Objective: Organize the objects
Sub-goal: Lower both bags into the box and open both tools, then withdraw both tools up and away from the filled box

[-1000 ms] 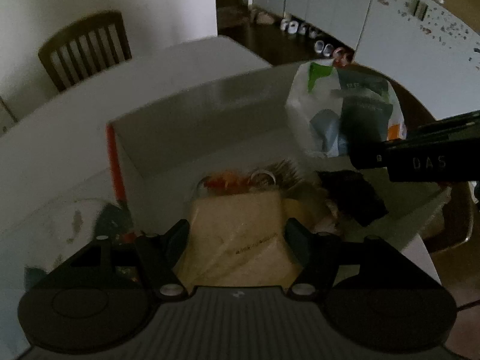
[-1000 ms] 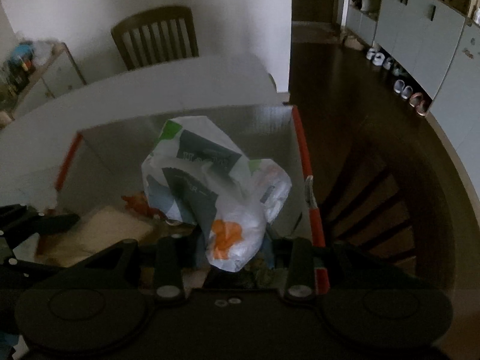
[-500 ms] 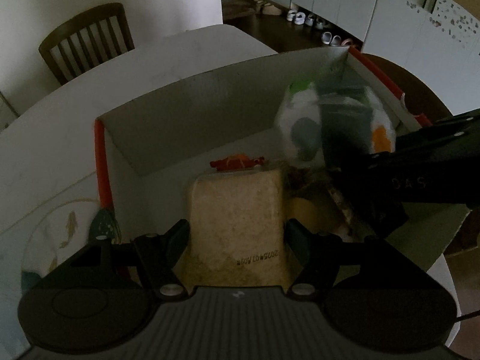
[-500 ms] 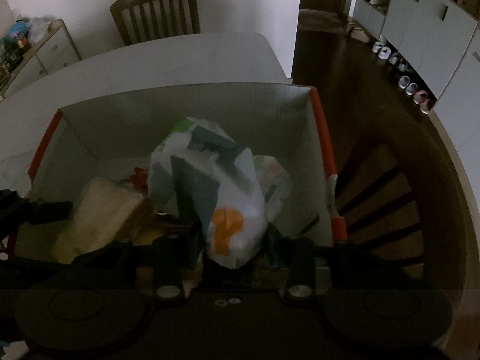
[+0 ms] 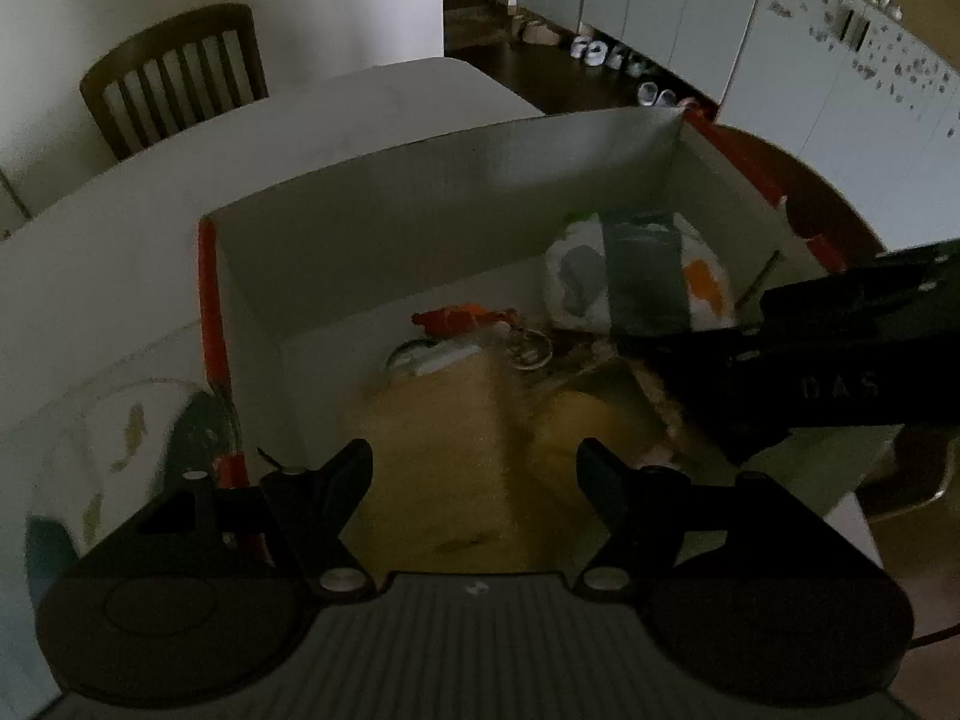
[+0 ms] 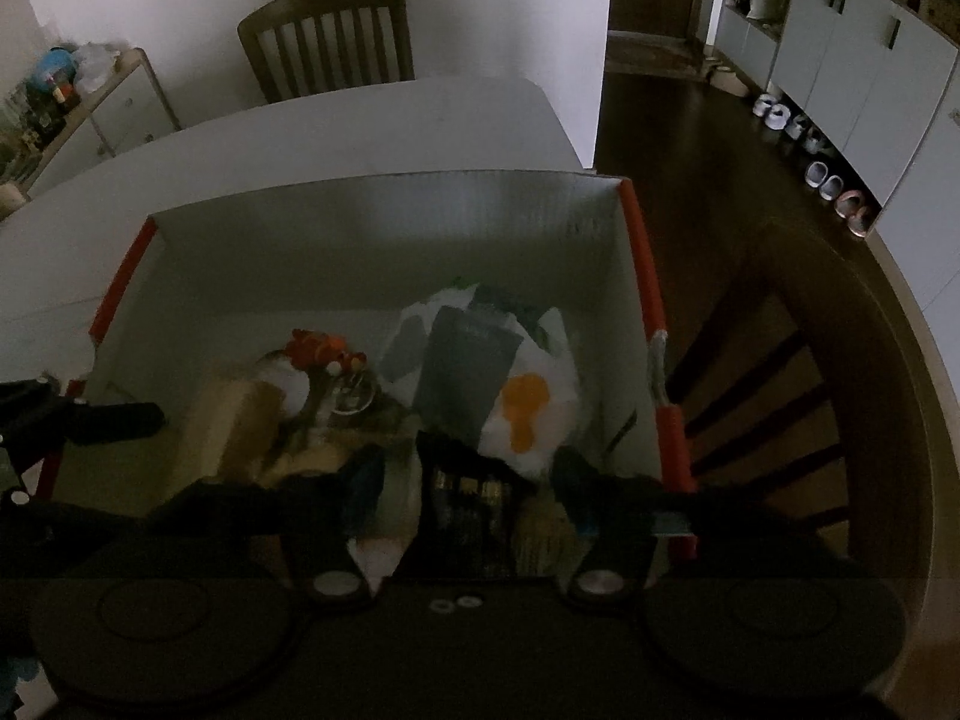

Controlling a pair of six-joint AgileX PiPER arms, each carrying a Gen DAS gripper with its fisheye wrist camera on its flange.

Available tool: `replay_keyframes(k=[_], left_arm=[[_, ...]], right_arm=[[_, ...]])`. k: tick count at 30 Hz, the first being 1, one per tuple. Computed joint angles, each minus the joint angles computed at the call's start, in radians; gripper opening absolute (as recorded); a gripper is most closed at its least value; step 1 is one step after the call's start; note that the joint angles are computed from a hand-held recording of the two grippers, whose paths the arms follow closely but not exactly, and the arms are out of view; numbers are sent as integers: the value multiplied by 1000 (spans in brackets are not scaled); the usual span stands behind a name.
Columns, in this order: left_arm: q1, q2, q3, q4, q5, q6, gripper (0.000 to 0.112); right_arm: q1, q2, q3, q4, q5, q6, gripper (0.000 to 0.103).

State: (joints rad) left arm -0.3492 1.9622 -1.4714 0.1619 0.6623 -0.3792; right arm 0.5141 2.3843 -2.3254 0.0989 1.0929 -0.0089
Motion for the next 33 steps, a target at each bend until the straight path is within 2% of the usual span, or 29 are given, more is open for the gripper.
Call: replay_keyframes(k=[2, 5, 8, 11, 22, 26, 33], left_arm=[[11, -22, 28, -49, -24, 29, 75], [13, -48, 62, -59, -41, 24, 80], [16, -82, 102, -68, -66, 23, 80], [15, -122, 144, -53, -87, 4, 84], [18, -295, 297, 16, -168, -60, 84], [16, -363, 353, 79, -209, -110, 84], [52, -454, 413, -19, -243, -3, 84]], right_arm=[[0, -27, 45, 8, -22, -4, 64], [-6, -75, 125, 26, -62, -22, 64], [-14, -130, 212, 59, -106, -50, 66], [-19, -186, 292, 97, -150, -88, 67], [-3, -359, 503, 188, -281, -183, 72], [11, -424, 591, 204, -356, -197, 73], [46, -532, 751, 184, -511, -195, 76]])
